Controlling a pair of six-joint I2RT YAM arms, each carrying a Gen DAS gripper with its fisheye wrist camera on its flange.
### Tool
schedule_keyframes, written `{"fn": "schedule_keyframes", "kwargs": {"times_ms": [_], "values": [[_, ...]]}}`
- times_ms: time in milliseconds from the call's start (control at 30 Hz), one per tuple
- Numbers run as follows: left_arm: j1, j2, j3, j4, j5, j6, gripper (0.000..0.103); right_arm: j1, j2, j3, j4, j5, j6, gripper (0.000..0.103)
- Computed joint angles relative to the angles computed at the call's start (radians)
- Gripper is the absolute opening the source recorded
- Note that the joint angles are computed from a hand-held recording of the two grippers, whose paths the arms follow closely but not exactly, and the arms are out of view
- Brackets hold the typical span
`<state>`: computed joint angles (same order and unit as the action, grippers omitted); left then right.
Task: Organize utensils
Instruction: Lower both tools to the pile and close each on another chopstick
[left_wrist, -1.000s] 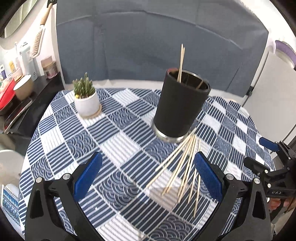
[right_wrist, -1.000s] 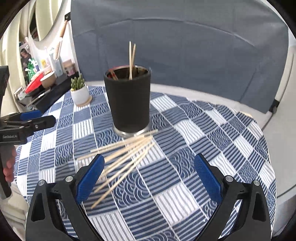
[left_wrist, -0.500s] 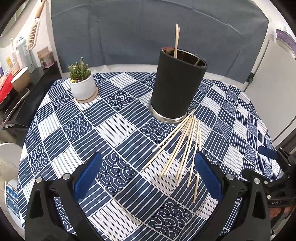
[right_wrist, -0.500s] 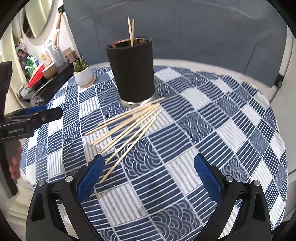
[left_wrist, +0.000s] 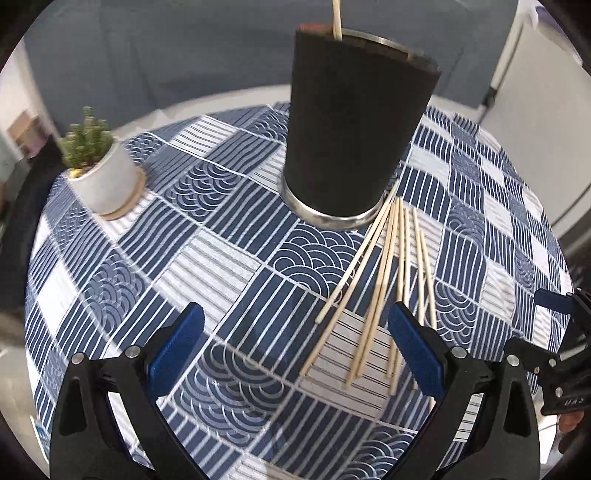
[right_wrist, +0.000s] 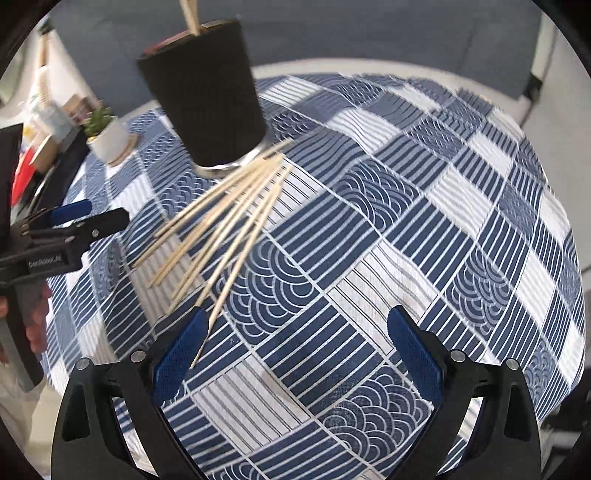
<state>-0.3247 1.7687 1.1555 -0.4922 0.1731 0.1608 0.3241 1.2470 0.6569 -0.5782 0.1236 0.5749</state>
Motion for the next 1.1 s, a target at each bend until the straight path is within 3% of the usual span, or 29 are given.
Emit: {"fn": "schedule_keyframes", "kwargs": {"times_ms": [500,633,833,1100], "values": [[0.023,0.373,0.371,-0.173,0.106,0.149,0.097,0.007,0.328,0.151,0.063,0.059,0.084,0.093],[0.001,0.398,0.4,-0.165,0.082,0.188,0.097,0.001,0.38,0.182,0.054,0.087,0.081,0.093],[-0.063,0.407,0.393,-0.126,-0.029,0.267,0.099,-0.008,0.436,0.205,0.037,0.099,0.11,0.093],[-0.08,0.463,0.48,-0.165,-0.035,0.254,0.099,-0.013,0.444,0.215,0.044,0.088,0.099,0.093]]}}
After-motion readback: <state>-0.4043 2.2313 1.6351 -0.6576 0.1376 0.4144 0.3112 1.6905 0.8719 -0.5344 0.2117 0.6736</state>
